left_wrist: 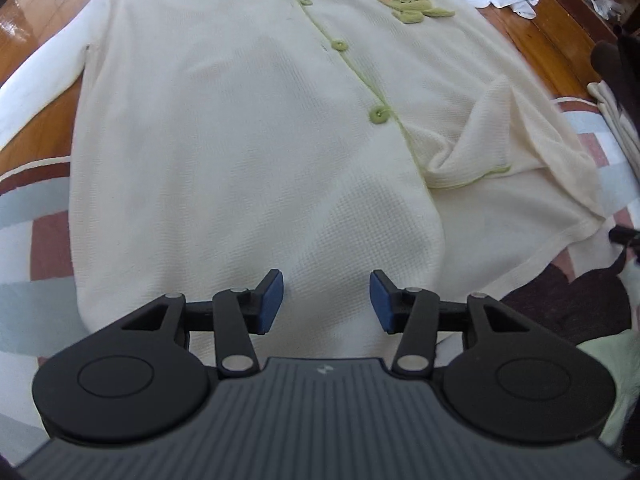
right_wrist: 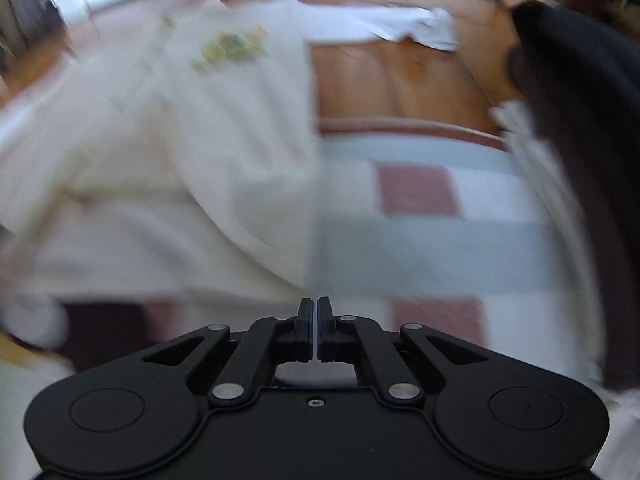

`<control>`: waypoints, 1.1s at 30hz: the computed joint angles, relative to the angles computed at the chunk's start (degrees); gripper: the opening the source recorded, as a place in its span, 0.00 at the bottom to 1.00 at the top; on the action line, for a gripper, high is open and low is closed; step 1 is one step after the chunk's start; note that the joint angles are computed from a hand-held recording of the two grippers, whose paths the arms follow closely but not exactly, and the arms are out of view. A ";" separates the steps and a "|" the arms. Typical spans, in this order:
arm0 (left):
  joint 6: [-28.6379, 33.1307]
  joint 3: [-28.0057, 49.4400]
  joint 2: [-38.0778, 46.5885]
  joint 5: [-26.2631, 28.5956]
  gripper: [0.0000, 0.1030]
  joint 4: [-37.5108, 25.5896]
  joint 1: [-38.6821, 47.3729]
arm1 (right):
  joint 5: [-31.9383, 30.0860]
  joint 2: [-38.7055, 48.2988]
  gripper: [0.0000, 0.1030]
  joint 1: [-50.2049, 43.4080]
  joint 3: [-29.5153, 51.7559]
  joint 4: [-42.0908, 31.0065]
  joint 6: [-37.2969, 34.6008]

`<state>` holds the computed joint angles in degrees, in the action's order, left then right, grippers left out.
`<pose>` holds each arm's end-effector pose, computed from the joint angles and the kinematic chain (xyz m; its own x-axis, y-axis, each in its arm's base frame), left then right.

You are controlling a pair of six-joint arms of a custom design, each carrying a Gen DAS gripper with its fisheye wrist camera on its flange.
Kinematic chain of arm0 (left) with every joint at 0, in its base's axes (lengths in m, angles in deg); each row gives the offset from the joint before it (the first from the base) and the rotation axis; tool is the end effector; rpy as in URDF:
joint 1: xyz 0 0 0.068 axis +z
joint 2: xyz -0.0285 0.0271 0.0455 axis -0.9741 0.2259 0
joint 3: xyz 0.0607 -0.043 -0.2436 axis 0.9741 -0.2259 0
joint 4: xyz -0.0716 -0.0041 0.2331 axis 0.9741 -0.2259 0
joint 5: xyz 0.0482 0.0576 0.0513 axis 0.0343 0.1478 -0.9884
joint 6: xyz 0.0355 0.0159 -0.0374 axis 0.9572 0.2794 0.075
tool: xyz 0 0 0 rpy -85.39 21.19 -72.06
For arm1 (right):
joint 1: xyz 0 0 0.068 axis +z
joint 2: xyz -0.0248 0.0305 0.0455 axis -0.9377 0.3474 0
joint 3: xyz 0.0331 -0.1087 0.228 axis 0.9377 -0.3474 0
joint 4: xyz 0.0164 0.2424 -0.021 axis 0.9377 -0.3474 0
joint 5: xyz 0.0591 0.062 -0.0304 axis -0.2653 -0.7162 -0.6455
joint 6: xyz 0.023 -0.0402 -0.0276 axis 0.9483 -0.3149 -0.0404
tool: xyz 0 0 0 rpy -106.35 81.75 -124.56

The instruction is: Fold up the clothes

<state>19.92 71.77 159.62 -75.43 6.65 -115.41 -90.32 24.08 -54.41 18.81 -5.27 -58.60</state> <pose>0.1829 -0.1337 0.2772 -0.8624 -0.3425 -0.3727 -0.3238 0.9392 -0.1140 0.3030 0.0849 0.2211 -0.7188 -0.4946 -0.4885 -0.5201 0.8489 -0.0941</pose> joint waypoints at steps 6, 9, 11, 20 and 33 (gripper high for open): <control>4.24 5.14 4.27 -4.11 0.56 -1.10 -4.84 | -0.82 -2.49 0.29 0.96 -1.00 4.15 -1.74; 6.12 5.66 5.42 -3.64 0.59 0.22 -5.15 | -6.39 -3.36 0.55 0.98 -2.30 8.64 -0.52; 6.62 5.49 5.65 -3.13 0.66 0.86 -5.14 | -6.53 -2.25 0.56 2.54 -3.51 11.98 0.01; 6.39 3.59 7.00 -2.00 0.69 5.30 -3.78 | 0.73 2.66 0.01 7.49 -7.66 23.35 -7.69; 5.06 2.55 8.00 2.62 0.69 4.18 -1.52 | 9.23 -1.95 0.01 2.04 -12.56 24.16 -8.70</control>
